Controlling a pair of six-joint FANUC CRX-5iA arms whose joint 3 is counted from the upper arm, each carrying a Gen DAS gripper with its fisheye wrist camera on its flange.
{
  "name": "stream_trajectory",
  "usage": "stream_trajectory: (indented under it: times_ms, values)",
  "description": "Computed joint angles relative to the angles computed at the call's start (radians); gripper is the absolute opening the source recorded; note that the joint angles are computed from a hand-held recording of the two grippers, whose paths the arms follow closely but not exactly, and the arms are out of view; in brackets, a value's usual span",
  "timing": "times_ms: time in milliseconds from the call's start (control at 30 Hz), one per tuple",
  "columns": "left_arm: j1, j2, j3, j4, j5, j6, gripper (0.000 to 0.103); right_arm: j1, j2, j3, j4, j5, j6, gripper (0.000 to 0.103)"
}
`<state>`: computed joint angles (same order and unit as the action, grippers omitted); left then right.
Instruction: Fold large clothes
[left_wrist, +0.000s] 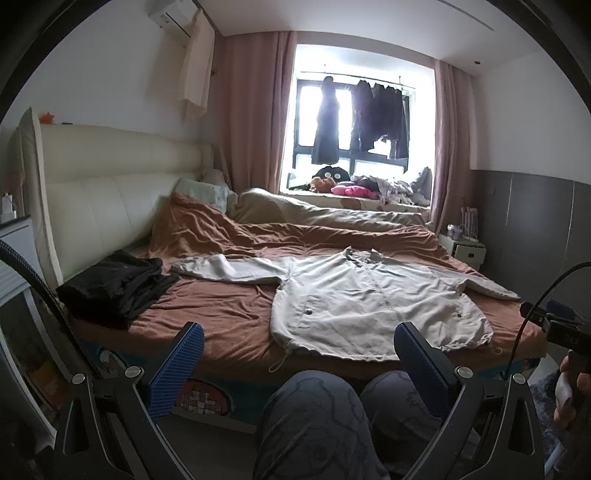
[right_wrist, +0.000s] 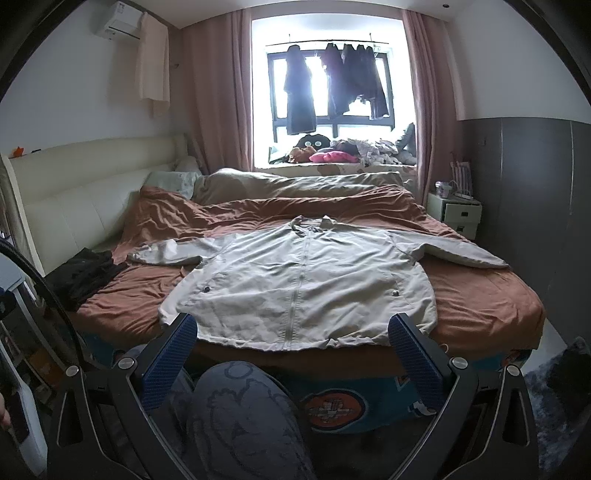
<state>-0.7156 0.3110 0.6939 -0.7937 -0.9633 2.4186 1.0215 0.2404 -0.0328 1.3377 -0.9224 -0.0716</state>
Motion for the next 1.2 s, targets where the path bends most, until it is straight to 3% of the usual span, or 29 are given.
stream_trajectory:
  times_ms: [1200]
  values:
    - [-0.001,0.022,0.03,0.009,0.002,-0.005,0.103,0.008,-0.002,-0.009,0.01,-0.026,0.001,0.103]
